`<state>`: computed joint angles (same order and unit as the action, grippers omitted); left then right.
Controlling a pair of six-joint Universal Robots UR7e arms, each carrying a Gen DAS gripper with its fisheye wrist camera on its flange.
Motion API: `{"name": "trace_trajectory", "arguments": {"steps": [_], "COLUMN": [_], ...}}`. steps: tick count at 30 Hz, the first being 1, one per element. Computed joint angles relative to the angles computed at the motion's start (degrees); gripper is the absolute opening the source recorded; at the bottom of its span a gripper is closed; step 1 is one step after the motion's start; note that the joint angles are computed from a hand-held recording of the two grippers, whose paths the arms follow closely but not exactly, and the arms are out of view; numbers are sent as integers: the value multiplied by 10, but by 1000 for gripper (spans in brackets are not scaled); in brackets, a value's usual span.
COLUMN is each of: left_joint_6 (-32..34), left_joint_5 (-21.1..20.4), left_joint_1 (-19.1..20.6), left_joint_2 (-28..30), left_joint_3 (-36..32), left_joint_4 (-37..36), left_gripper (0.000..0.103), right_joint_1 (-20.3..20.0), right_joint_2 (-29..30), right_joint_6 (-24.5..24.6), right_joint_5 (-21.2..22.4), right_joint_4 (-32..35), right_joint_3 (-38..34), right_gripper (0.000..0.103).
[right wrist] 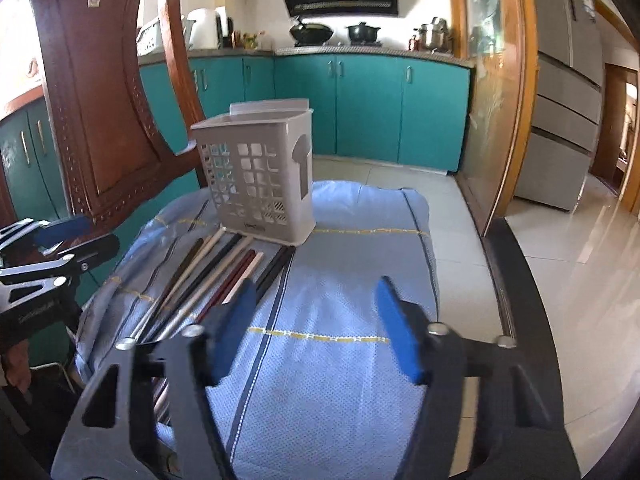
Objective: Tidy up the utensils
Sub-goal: 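Lower both tools toward the row of chopsticks beside the white holder, then close the right tool on a dark chopstick while the left tool grasps another dark chopstick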
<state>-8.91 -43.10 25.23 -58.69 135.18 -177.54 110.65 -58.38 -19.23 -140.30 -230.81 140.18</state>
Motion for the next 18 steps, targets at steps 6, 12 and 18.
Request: {"name": "trace_trajectory", "arguments": {"steps": [6, 12, 18], "left_joint_6": [40, 80, 24], "left_joint_5": [-39, -15, 1], "left_joint_1": [14, 40, 65], "left_joint_2": [13, 58, 62], "left_joint_3": [-57, -106, -122], "left_joint_4": [42, 18, 55], "left_gripper": [27, 25, 25], "right_joint_1": [-38, -91, -121], "right_joint_2": [-69, -61, -48], "right_joint_6": [19, 33, 94], "right_joint_5": [80, 119, 137], "right_joint_4": [182, 262, 335], "right_joint_3": [-28, -69, -91], "right_gripper": [42, 41, 41]}}
